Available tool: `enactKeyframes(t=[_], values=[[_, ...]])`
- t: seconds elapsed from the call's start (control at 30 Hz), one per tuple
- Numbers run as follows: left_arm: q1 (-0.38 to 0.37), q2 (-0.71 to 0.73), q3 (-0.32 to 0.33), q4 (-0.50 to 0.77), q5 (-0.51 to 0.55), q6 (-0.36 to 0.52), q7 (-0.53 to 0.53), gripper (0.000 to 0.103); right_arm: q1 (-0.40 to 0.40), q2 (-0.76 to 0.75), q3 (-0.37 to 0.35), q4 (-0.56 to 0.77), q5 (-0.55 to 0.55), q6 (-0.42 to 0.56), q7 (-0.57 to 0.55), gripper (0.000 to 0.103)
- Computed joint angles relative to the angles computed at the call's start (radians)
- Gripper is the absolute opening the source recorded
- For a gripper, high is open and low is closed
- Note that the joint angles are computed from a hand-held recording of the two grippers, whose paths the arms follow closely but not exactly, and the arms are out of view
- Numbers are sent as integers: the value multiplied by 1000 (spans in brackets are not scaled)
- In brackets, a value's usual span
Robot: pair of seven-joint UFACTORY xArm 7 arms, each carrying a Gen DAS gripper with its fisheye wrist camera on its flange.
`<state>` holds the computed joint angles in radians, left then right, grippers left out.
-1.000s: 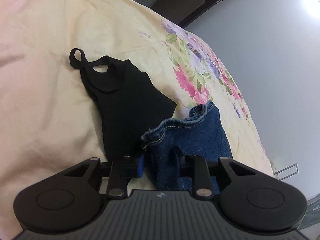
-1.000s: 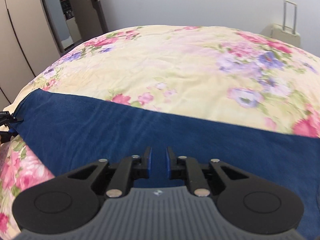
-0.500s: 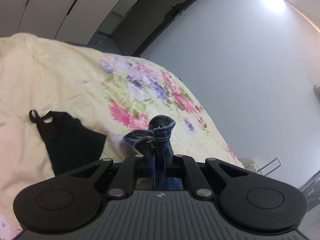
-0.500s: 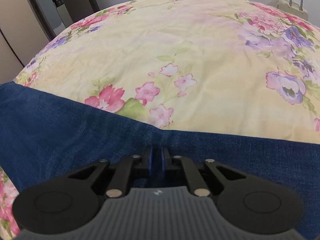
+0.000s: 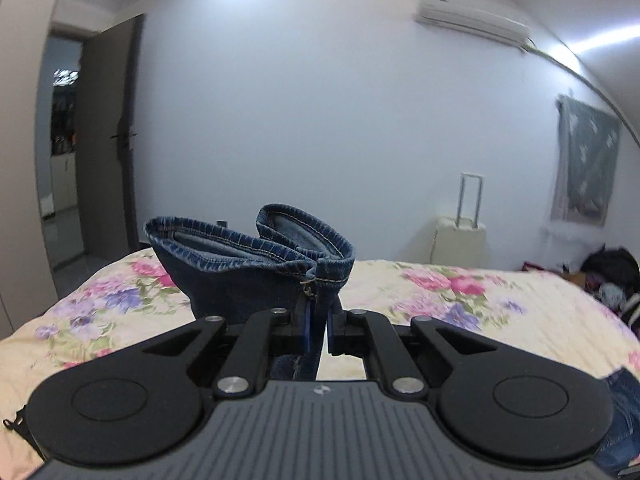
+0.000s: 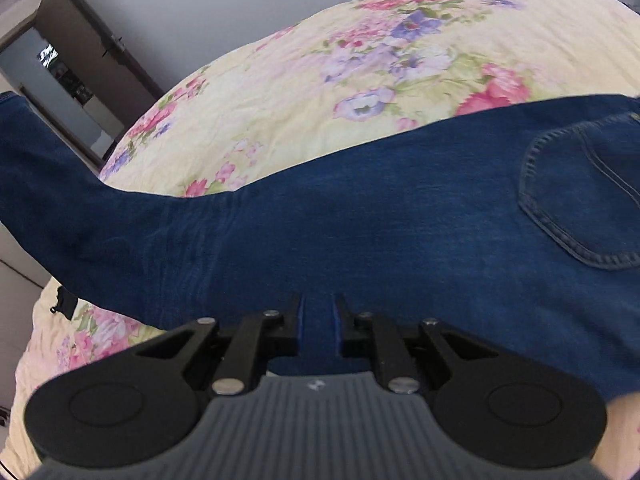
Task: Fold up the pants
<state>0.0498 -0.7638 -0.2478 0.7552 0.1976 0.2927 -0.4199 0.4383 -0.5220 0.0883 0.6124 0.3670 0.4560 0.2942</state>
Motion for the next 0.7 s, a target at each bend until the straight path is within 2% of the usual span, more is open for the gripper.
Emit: enactKeyframes(t=[0.1, 0.23, 0.27, 0.33, 0.43, 0.5, 0.53, 0.57, 0.63, 0.7], values=[[42, 57, -173, 37, 55, 23, -76, 7, -32, -168, -10, -105, -18, 39, 26, 19], [79, 170, -387, 58, 150, 53, -211, 8, -46, -340, -77, -222, -1, 81, 25, 21], [68, 191, -434, 62, 163, 87, -239, 8, -57, -371, -93, -247, 3, 86, 24, 21], [48, 250, -500, 59, 188, 122, -280, 8, -87, -425, -124, -292, 7, 98, 25, 21], [-13, 306, -547, 52, 212, 208, -311, 9, -125, -504, -160, -360, 13, 96, 13, 22], [-79, 342, -510, 49, 194, 252, -280, 12, -134, -537, -194, -391, 20, 101, -8, 22], [-143, 345, -457, 35, 148, 271, -241, 18, -133, -545, -211, -401, 29, 102, -22, 22], [-198, 352, -399, 24, 102, 268, -200, 30, -132, -551, -228, -410, 40, 102, -33, 22], [-335, 361, -246, 5, -45, 266, -78, 45, -125, -553, -244, -419, 61, 94, -53, 22], [-446, 370, -123, -9, -175, 267, 20, 52, -114, -559, -259, -425, 80, 92, -77, 26]])
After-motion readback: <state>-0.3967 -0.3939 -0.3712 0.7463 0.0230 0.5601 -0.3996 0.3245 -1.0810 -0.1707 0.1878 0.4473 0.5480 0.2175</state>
